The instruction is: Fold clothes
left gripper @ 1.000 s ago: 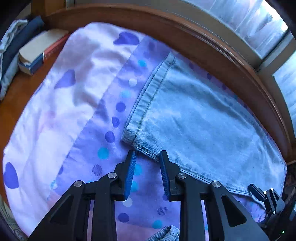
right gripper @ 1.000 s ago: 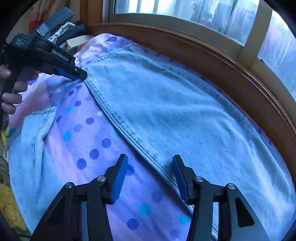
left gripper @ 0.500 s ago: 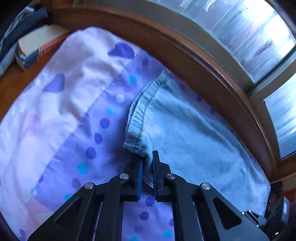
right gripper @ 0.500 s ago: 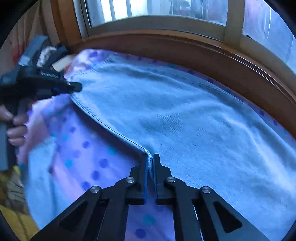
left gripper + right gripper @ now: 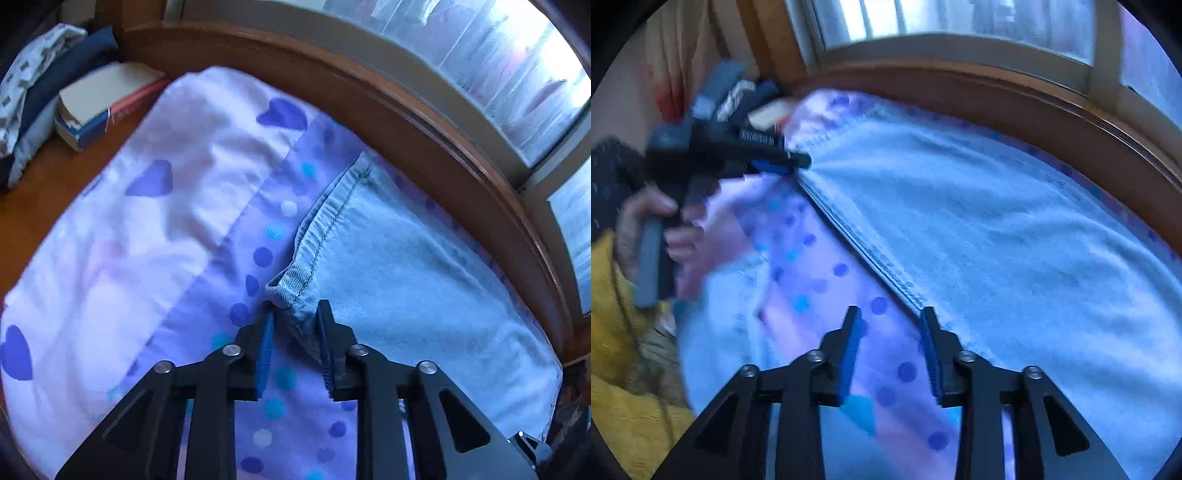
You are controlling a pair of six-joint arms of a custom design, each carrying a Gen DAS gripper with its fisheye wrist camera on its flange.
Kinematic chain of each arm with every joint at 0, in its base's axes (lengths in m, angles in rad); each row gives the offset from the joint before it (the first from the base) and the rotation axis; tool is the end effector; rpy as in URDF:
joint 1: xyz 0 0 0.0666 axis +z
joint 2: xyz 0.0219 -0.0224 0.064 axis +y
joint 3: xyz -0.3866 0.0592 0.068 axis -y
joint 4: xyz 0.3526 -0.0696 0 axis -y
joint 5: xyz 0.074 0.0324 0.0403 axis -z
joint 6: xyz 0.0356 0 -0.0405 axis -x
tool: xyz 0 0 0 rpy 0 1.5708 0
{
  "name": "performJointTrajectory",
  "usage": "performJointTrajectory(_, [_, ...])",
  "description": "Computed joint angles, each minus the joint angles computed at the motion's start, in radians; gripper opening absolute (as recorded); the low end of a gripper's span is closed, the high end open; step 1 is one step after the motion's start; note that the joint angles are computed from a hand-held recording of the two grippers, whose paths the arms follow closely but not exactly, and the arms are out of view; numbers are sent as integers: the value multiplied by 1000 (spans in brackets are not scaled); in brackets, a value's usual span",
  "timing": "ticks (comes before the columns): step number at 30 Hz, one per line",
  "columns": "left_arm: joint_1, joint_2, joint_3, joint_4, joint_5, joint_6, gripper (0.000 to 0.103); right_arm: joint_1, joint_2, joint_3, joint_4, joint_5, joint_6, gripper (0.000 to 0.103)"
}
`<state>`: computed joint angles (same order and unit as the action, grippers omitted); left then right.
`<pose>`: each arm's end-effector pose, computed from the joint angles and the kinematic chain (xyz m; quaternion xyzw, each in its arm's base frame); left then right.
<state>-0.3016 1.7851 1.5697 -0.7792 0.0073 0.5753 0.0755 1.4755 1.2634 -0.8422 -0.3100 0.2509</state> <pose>0.5484 -0.1713 0.3265 -0.1298 0.9500 -0.1238 0.2558 0.4485 0.0444 0.3538 -0.1941 0.9361 0.1266 0.2644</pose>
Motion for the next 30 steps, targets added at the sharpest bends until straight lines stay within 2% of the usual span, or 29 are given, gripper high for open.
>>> performJointTrajectory(3, [-31,-23,-6,3,-80,-57,25,-30,-41,-30,13,-18,-36,48])
performJointTrajectory(7, [-84,-50,10,-34,-200,-101,25,-85,-73,-54,-16,-14,-60,49])
performJointTrajectory(10, [-115,-95,-5,-54,-218,-133,25,-131,-114,-82,-34,-19,-66,49])
performJointTrajectory(18, [-288,-106,51,-139,-284,-131,25,-266,-222,-149,-49,-47,-37,49])
performJointTrajectory(21, [-363,-100,73,-162,-307,-107,25,-359,-270,-171,-73,-86,22,49])
performJointTrajectory(24, [-446,-90,98,-190,-354,-70,25,-473,-308,-185,-114,-140,120,49])
performJointTrajectory(30, [-594,-42,167,-243,-405,68,25,-759,-323,-177,-249,-257,384,51])
